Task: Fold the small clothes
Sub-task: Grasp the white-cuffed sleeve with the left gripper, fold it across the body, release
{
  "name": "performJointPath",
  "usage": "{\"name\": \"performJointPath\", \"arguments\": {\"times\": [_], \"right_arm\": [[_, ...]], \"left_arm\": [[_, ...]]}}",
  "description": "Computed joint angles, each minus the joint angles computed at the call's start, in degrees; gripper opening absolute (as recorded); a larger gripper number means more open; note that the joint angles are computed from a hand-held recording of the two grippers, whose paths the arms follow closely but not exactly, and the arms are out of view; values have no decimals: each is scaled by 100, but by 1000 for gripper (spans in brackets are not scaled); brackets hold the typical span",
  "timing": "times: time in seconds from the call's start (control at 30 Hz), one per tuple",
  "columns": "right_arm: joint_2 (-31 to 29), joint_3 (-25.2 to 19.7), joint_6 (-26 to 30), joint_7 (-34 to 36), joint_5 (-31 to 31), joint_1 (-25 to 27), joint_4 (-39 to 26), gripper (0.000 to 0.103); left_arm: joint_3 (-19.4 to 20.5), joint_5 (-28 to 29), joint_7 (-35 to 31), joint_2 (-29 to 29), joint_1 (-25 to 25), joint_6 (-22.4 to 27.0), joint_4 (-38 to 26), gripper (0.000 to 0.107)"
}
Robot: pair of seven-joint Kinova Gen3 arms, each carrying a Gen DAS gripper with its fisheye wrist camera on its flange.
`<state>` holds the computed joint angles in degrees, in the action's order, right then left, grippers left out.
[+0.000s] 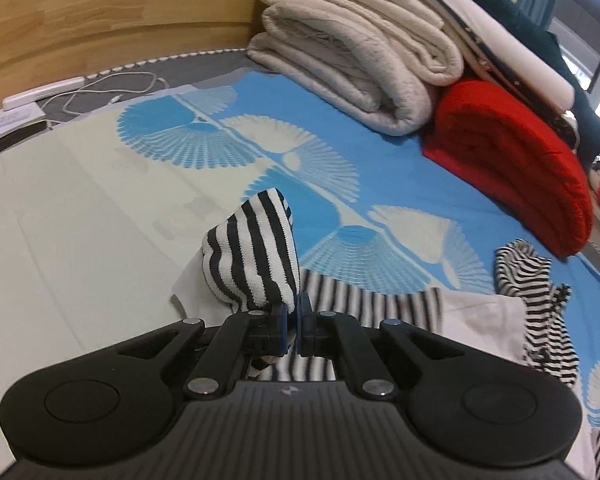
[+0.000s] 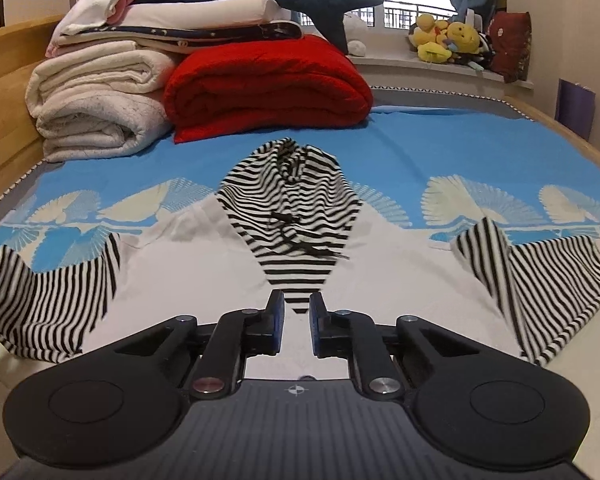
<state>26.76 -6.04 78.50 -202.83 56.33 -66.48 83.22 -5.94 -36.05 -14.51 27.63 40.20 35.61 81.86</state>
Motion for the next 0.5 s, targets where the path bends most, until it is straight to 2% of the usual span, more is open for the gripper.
{"name": "performJointPath", "arguments": {"times": [0.23, 0.37, 0.5], "right_arm": [[-43, 21, -238, -206, 33, 127, 172, 12], [-99, 14, -402, -310, 47, 248, 307, 9], [-67, 8, -424, -251, 4, 347, 328, 8]], "left_arm": [[120, 36, -420, 123, 18, -152, -328, 3], [207, 183, -848, 325, 54, -141, -697, 3], [271, 349, -1304, 501, 169, -351, -953, 3]]}}
